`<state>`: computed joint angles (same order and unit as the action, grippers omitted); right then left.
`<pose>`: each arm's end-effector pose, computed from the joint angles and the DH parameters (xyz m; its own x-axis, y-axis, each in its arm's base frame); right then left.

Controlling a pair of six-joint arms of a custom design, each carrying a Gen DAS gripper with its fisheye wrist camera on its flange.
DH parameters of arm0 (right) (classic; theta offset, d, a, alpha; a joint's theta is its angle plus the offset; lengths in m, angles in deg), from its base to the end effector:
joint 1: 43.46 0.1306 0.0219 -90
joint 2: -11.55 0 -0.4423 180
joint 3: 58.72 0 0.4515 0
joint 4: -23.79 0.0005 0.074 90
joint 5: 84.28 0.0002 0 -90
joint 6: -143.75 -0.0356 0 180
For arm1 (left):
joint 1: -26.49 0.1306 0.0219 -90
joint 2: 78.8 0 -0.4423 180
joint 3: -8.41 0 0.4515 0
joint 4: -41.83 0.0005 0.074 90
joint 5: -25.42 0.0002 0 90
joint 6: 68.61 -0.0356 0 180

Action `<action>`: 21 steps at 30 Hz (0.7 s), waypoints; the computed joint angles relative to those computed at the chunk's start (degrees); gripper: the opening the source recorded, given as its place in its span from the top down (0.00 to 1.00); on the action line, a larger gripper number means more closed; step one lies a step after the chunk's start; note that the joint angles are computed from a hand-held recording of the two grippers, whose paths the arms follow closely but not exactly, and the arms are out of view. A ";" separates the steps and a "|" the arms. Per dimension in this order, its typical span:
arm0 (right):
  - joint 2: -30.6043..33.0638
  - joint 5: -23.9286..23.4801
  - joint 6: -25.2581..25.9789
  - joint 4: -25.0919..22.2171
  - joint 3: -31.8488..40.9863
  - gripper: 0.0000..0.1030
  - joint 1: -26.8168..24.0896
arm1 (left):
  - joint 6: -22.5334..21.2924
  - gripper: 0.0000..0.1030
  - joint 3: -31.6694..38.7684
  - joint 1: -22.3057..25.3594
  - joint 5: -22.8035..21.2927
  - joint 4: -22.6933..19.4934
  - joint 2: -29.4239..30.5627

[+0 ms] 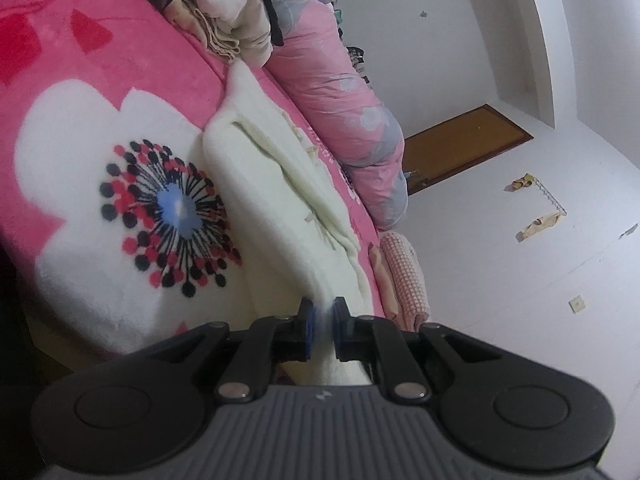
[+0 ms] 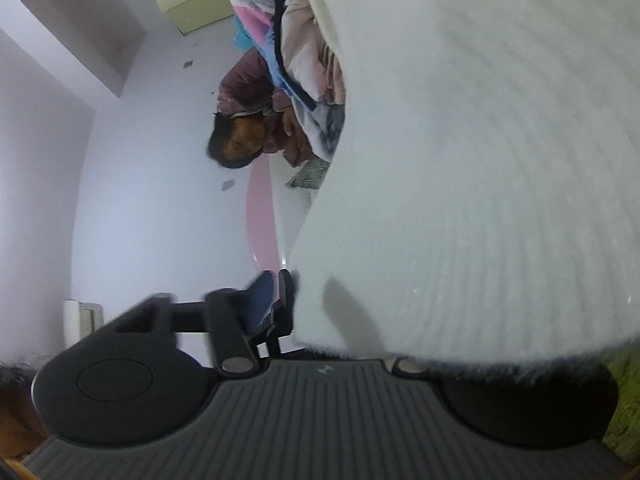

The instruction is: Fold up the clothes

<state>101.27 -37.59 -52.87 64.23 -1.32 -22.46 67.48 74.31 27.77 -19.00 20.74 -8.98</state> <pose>0.4584 0.2016 0.3454 -0.8951 0.4033 0.1903 0.1296 -0.1732 0.9763 0.4098 -0.0168 0.4729 -0.7481 -0.5211 -0.4110 0.1334 0.4885 -0.8623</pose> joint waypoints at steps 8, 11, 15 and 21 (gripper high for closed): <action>-1.48 1.65 7.91 -3.03 0.82 0.92 -0.31 | 2.68 0.59 -1.96 0.58 4.01 1.47 1.42; -0.40 1.48 7.75 -2.07 1.29 0.93 -0.47 | 3.93 0.45 -2.57 0.00 5.45 2.27 2.07; 0.68 1.33 7.97 -0.52 1.89 0.93 -0.65 | 7.63 0.39 -3.78 -1.00 6.16 5.35 2.78; -0.71 -0.99 12.14 -3.60 1.48 0.89 -1.92 | 10.71 0.89 -4.78 -2.50 6.25 10.87 3.07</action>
<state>100.56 -38.58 -40.73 60.63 0.16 -24.39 78.18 69.53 25.28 -12.75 31.61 -5.91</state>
